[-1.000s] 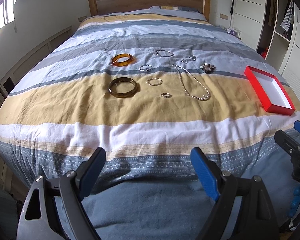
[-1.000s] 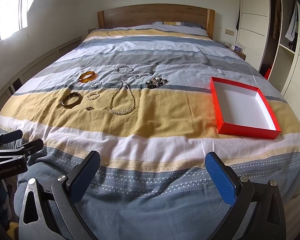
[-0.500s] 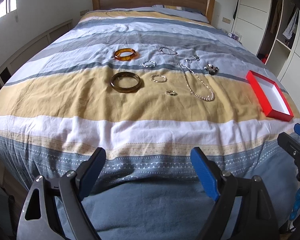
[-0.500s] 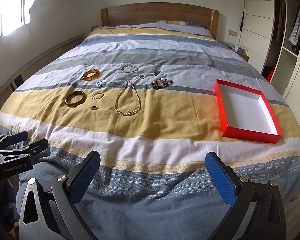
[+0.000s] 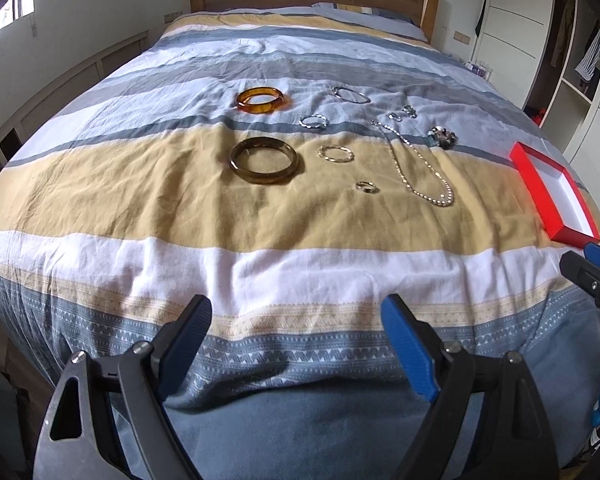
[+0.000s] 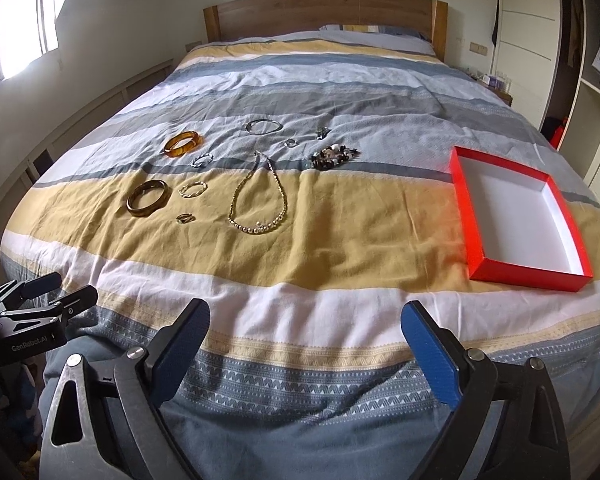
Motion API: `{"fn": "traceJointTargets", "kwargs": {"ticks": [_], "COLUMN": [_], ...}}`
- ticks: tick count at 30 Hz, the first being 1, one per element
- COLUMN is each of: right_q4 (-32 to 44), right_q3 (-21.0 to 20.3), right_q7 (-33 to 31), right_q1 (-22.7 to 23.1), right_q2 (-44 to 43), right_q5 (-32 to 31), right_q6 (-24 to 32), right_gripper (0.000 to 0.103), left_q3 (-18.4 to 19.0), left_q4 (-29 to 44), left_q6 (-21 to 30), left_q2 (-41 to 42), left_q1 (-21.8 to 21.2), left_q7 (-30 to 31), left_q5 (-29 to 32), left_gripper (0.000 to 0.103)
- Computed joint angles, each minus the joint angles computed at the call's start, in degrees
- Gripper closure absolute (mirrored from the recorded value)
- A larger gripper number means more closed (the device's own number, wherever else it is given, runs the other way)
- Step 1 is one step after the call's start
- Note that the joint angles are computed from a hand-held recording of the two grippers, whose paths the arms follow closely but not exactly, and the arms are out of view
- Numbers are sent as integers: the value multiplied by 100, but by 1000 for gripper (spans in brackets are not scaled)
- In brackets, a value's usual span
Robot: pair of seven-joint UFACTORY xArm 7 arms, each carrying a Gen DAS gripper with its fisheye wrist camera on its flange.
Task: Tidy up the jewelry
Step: 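Lower the left tool onto the small silver ring and close on it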
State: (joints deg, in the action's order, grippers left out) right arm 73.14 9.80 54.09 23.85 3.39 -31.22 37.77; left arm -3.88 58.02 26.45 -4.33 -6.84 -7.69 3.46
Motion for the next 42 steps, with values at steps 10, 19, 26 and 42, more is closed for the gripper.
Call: {"fn": "traceJointTargets", "kwargs": {"ticks": [10, 19, 26, 42], "right_q4": [228, 422, 742, 1966], "right_q3": [-169, -316, -390, -545], "right_q7": [-533, -944, -1329, -2310], "right_q1": [-74, -117, -147, -102], "right_q2": [431, 756, 1094, 2149], "right_q5": [506, 928, 1198, 1947], "right_q6": [-365, -566, -690, -734], "right_gripper": [16, 23, 23, 23], "left_q3": [-10, -36, -106, -407], "left_q4": [500, 951, 1424, 2946], "left_q6": [-58, -42, 68, 512], "left_q2": [539, 1009, 1450, 2659], "left_q1": [-85, -147, -88, 60], "left_q7": [527, 614, 955, 2038], "left_q5": [-475, -493, -846, -1874], "left_gripper": [18, 22, 41, 68]}}
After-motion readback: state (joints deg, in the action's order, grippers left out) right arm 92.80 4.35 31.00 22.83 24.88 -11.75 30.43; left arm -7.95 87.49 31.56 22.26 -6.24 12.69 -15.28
